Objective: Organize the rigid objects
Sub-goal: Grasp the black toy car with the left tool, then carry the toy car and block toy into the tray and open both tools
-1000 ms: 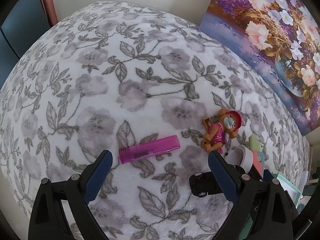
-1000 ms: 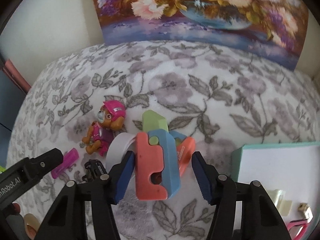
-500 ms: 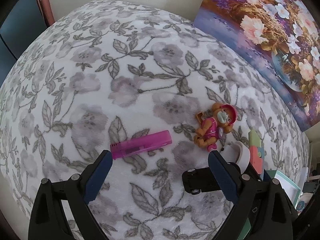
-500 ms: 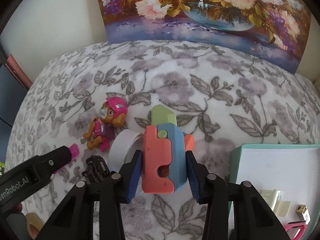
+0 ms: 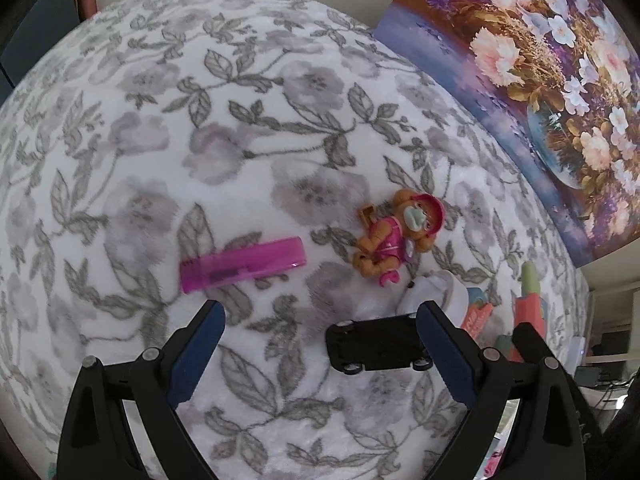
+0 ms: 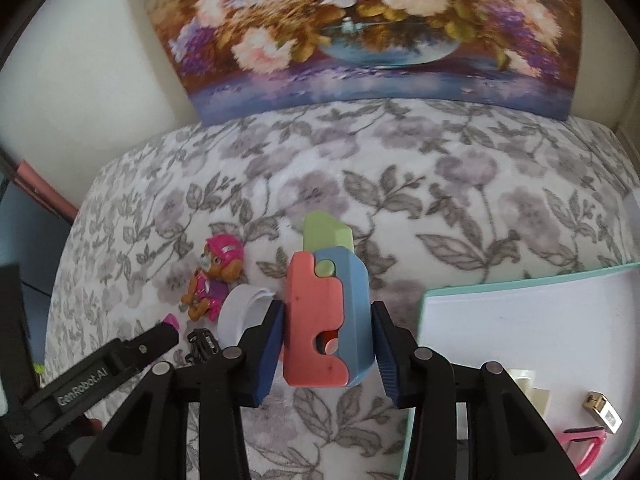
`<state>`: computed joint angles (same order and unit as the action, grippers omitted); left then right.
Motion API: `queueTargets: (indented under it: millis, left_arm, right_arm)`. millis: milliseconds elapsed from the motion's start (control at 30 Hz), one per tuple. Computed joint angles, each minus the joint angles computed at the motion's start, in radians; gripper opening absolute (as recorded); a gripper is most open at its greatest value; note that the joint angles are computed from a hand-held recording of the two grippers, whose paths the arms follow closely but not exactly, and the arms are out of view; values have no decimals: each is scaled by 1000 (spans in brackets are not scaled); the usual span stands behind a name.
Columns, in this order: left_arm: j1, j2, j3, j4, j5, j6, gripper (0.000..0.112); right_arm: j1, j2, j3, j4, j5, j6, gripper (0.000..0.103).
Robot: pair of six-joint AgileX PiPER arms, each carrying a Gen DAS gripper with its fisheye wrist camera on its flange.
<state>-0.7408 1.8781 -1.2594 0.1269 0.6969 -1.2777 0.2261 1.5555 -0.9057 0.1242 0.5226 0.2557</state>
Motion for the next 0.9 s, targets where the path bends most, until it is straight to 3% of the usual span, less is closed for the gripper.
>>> queueTargets:
  millis: [267, 633, 767, 900]
  left_arm:
    - [20, 0, 62, -139, -174, 84, 96]
    - [14, 62, 43, -243, -215, 188, 96]
    - [11, 51, 57, -222, -230, 161, 95]
    - [11, 23, 98, -253, -285, 191, 81]
  right_arm:
    - [-81, -42, 10, 56, 21, -55, 45]
    - [-88, -25, 11, 70, 29, -65, 45]
    - [-94, -21, 11, 73, 35, -64, 45]
    - [-104, -22, 13, 84, 40, -71, 45]
